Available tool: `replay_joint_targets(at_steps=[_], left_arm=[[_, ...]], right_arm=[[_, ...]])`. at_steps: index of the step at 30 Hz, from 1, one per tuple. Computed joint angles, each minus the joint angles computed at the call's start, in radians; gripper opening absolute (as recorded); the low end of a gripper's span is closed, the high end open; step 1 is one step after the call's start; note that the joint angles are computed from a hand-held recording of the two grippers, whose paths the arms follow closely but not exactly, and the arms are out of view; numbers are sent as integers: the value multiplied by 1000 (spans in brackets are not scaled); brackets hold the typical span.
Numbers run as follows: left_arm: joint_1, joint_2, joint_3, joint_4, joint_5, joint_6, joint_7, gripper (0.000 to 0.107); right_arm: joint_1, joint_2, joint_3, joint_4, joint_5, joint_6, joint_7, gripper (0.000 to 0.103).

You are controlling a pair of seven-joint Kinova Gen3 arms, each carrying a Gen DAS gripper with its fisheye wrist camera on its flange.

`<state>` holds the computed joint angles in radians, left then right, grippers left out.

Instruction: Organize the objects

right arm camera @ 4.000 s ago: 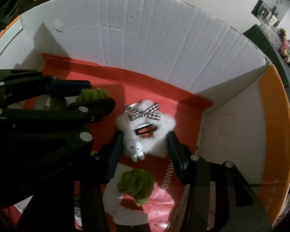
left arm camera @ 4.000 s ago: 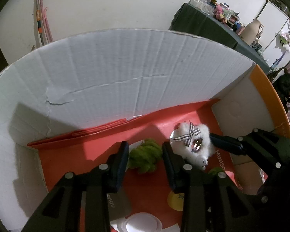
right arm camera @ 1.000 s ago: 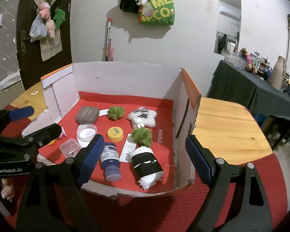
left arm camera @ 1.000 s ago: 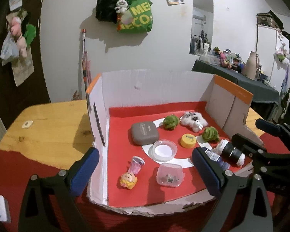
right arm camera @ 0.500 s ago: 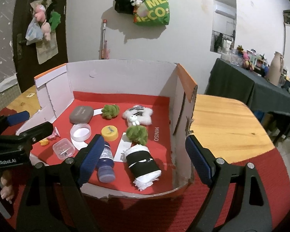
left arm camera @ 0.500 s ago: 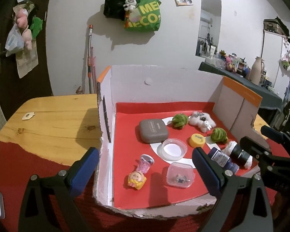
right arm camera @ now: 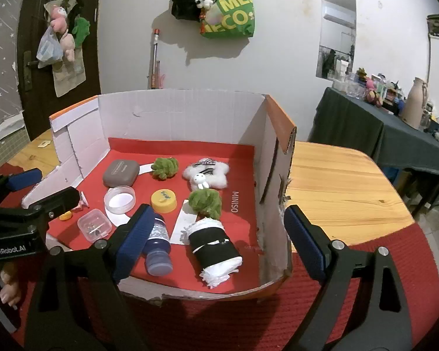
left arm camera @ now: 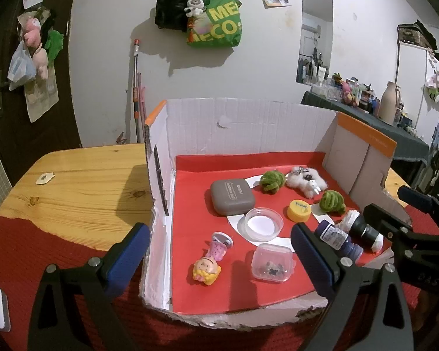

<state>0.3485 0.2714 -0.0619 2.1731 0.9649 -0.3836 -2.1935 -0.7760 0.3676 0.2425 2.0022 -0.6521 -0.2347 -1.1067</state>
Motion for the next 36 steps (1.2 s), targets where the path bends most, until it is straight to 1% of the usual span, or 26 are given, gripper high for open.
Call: replay_joint_targets(at_steps=[7,9,14,36], left_arm=[[0,0,3,5,-4,-11,4,99],[-4,-1,8,8,-19,-14,15,99],[6,-1,10,11,-10,-34,0,99],[-5,-7,15,18,-22,-32,6,100]], right_arm=[[7,2,-5,-2,2,1,-5,92],[8,2,-8,0,4,-3,-8,92],[14,3,-14,1,9,-5,-14,93],[22,4,-19,1,18,-3,-23,93]])
